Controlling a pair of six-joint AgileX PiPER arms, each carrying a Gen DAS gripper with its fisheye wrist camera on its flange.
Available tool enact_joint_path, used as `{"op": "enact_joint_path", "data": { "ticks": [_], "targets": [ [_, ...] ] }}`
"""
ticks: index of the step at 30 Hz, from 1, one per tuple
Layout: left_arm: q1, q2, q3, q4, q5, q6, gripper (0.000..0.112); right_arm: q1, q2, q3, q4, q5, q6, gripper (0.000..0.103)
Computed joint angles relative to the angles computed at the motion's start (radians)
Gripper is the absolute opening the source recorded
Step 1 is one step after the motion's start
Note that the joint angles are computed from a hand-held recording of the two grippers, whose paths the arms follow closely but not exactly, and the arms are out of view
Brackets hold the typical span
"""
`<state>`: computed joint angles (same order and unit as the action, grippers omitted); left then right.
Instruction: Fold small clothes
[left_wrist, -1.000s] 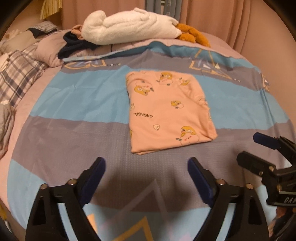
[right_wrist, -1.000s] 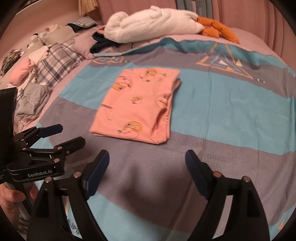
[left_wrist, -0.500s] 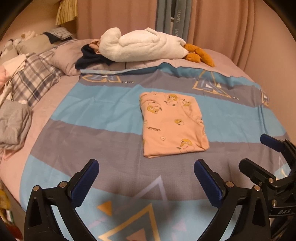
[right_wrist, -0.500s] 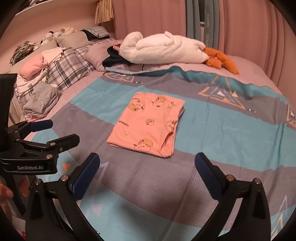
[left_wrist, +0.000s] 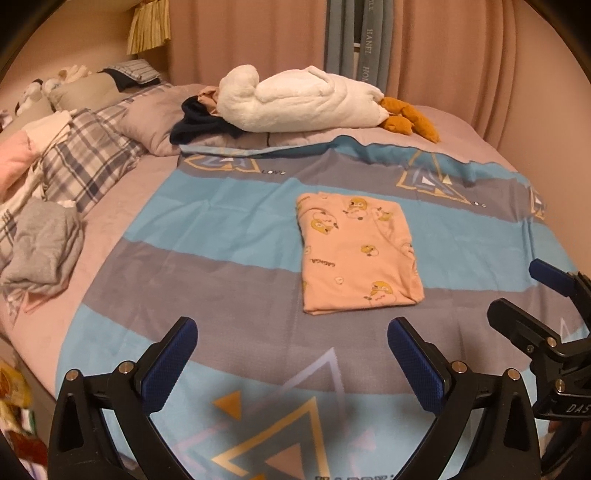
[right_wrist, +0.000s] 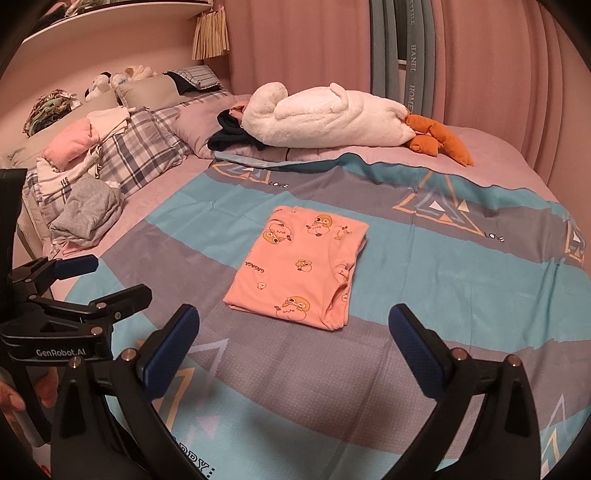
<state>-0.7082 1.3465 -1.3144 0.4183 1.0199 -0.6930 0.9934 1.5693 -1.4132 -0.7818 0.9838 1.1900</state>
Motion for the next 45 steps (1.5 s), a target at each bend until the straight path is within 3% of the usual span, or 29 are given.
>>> {"op": "enact_joint_path", "data": {
  "ticks": [45],
  "targets": [
    [0.008,0.021,-0.019,0.015,0.029,0.013,0.102,-0.008,0.045,-0.043,0.031,-0.01,-0.033,0.103]
  ]
}}
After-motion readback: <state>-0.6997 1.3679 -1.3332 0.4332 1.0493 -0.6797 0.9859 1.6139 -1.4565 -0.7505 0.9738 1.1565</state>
